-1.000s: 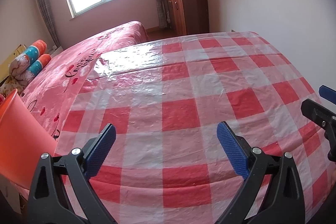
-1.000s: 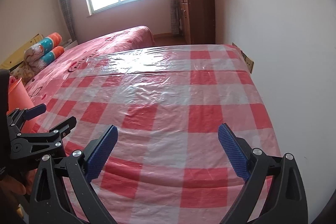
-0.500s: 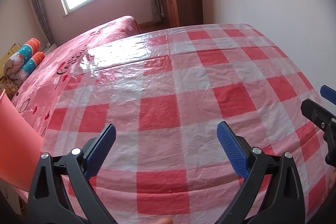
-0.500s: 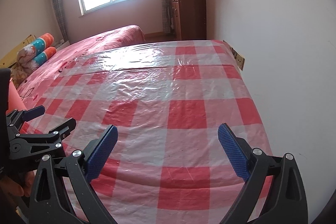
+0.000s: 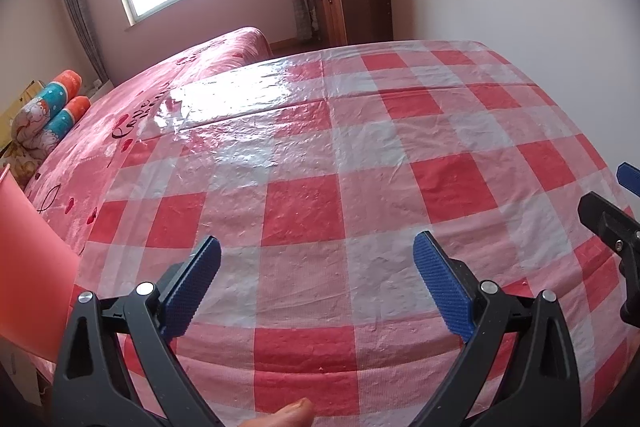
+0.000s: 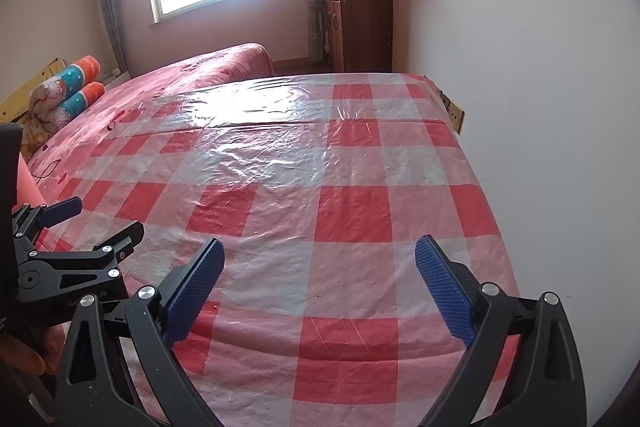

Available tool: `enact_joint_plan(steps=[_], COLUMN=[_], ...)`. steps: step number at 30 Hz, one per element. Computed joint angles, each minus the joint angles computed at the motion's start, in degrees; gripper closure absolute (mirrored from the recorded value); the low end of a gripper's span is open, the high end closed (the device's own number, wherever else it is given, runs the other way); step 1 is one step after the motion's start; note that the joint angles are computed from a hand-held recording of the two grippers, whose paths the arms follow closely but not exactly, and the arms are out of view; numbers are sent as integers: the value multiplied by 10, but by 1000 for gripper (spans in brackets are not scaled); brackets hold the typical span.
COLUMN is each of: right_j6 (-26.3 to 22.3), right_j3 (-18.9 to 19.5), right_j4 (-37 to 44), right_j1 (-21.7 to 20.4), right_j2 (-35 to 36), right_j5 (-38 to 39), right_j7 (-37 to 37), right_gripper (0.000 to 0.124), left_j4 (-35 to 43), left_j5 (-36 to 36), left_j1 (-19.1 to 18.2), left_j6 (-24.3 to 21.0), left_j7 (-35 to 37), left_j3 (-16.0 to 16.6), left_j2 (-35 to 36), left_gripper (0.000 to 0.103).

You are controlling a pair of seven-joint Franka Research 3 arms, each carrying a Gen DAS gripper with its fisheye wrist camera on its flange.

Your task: Collect trash

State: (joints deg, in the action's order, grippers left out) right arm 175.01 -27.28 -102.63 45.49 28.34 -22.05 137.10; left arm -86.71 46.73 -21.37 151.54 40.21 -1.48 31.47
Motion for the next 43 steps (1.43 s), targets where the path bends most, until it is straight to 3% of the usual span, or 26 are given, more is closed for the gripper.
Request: enact_joint_plan(steps=[18, 25, 28, 31, 35, 39, 43], right_j6=[-12, -28, -49, -77, -125, -161, -212], right_j3=[29, 58, 97, 130, 164, 154, 140], right_j4=[16, 33, 51, 74, 111, 146, 181], right_j1=[-21, -45, -78, -106, -136, -128, -110], right_j2=[8, 17, 24, 35, 54, 73, 90], right_j5=[10, 24, 46, 69, 99, 82, 41], right_j7=[-18, -40, -69, -94, -118, -106, -84], right_gripper=[29, 29, 29, 29, 29, 26, 25], left_j4=[7, 22, 45, 87, 111, 123, 114], left_j5=[-10, -52, -99, -117, -133, -144, -177], left_j1=[2, 19, 32, 21, 16, 14, 34], left_j6=[2, 6, 2, -41, -44, -44, -27], left_j7=[8, 38, 73, 98, 95, 87, 104], left_j3=[-1, -17, -33, -27, -20, -16, -32], left_j2=[7, 21, 39, 67, 83, 93, 92], left_gripper=[6, 6, 6, 6, 5, 4, 4])
